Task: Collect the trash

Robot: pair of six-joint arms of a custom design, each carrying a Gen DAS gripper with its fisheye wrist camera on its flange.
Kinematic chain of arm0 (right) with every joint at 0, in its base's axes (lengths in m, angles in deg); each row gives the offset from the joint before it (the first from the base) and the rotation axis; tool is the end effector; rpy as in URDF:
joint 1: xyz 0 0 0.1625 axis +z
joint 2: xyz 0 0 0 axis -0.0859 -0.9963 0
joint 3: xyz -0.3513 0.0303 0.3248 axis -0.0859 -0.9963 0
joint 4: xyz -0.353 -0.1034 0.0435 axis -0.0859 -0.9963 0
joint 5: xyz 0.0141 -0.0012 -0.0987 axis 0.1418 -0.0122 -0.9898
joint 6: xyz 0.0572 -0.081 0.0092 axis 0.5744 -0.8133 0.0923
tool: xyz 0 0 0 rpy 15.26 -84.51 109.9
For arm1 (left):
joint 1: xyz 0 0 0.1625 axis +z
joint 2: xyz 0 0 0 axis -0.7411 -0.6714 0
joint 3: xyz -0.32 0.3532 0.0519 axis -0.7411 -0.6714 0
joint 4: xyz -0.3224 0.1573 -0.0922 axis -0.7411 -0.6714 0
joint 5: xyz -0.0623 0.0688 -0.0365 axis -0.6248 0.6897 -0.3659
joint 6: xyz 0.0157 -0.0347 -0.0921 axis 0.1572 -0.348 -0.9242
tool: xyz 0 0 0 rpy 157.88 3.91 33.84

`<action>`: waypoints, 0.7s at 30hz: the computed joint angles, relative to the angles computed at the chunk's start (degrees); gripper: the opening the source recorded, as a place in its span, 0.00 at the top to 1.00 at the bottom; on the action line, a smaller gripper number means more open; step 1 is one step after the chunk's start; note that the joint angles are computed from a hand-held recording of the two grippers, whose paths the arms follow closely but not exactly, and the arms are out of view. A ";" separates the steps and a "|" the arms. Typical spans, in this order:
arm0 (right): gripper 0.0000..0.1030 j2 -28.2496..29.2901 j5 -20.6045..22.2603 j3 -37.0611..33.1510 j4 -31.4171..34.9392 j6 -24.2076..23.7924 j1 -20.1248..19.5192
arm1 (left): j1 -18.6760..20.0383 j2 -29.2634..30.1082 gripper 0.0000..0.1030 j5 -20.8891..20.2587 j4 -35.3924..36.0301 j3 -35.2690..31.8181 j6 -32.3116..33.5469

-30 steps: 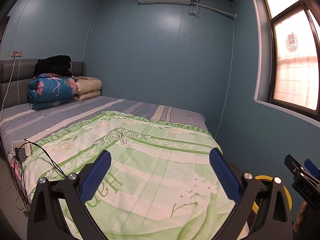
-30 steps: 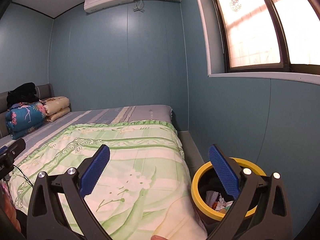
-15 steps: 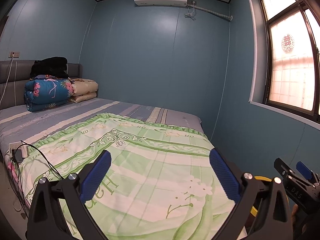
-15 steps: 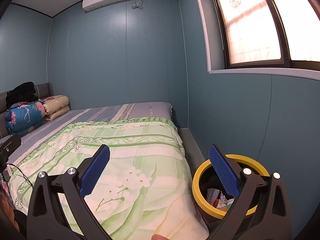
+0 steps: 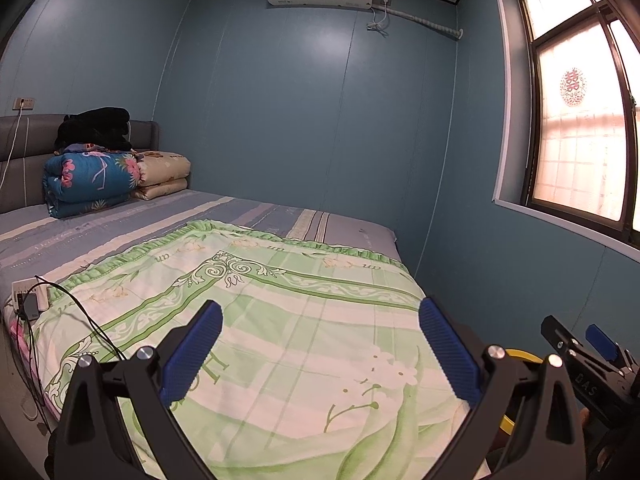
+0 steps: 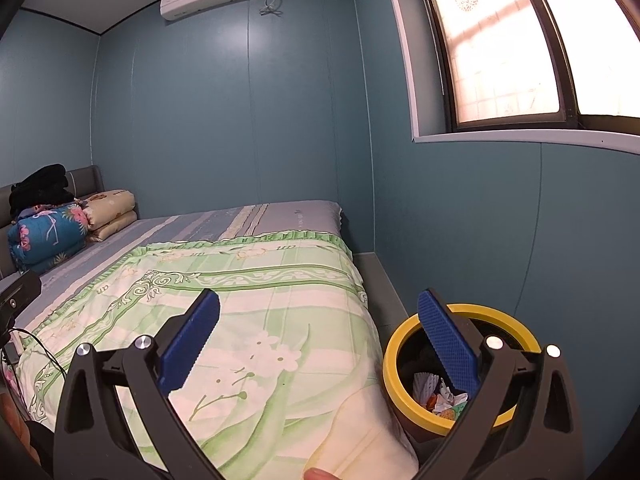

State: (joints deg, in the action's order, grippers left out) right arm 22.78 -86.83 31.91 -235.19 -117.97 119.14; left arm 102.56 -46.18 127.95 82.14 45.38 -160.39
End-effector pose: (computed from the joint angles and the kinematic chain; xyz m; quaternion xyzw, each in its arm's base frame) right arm 0.3850 -0.6781 0.1591 0.1737 -0.7232 0.5965 0.3017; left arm -0.2219 -0.6674 0.3420 0.1600 0.7431 -0.5984 0.2531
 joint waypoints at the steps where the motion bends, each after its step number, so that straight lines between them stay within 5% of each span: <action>1: 0.08 -0.02 -0.07 -0.02 0.08 0.12 -0.02 | -0.01 0.02 0.08 0.07 -0.09 0.06 0.18; 21: 0.08 -0.30 -0.48 0.00 1.33 1.69 -0.45 | -0.09 0.23 0.08 0.82 0.83 0.15 -0.04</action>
